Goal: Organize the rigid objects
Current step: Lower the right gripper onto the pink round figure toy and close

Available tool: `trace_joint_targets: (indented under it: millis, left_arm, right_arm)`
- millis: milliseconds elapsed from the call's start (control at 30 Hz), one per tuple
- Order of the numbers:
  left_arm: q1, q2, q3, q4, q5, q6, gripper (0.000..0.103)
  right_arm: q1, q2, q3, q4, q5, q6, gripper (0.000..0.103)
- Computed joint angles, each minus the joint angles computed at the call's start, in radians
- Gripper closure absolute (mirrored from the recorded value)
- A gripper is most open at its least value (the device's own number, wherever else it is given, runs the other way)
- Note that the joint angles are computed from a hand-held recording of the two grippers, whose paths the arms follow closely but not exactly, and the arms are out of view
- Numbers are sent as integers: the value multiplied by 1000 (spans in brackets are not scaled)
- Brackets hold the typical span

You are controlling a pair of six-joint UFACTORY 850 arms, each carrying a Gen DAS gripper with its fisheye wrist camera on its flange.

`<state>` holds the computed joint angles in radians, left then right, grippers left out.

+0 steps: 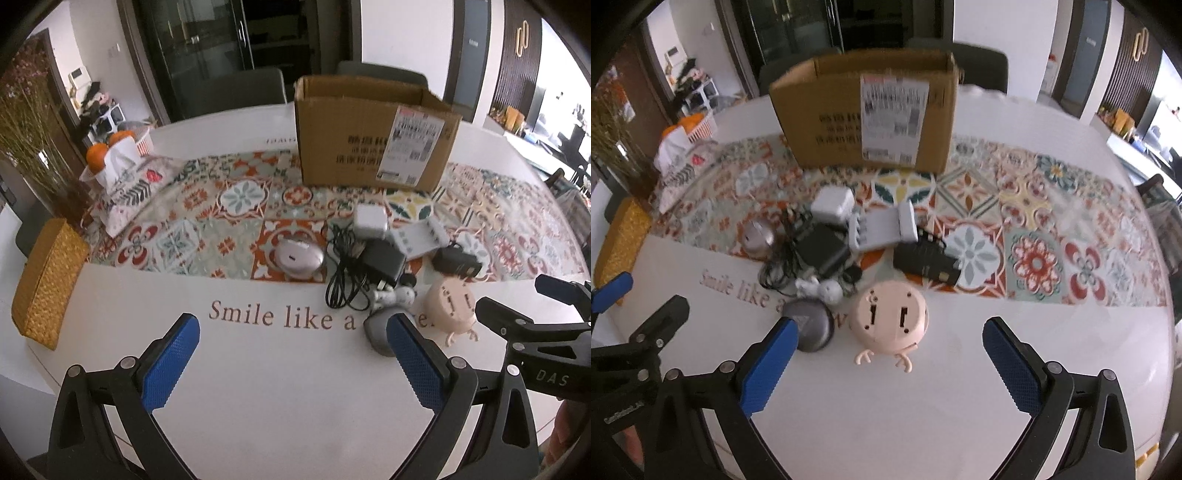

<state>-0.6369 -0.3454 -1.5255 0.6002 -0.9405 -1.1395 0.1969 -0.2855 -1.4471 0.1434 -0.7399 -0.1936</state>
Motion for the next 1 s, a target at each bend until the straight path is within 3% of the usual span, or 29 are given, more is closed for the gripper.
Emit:
trace_joint_targets:
  millis: [533, 1000]
  left_arm:
    - [36, -78, -16, -110, -16, 35, 0]
    - [43, -91, -9, -140, -25, 48, 1]
  right_arm:
    - [-1, -141, -61, 5, -64, -29, 12]
    - [3, -183, -65, 27, -63, -29, 29]
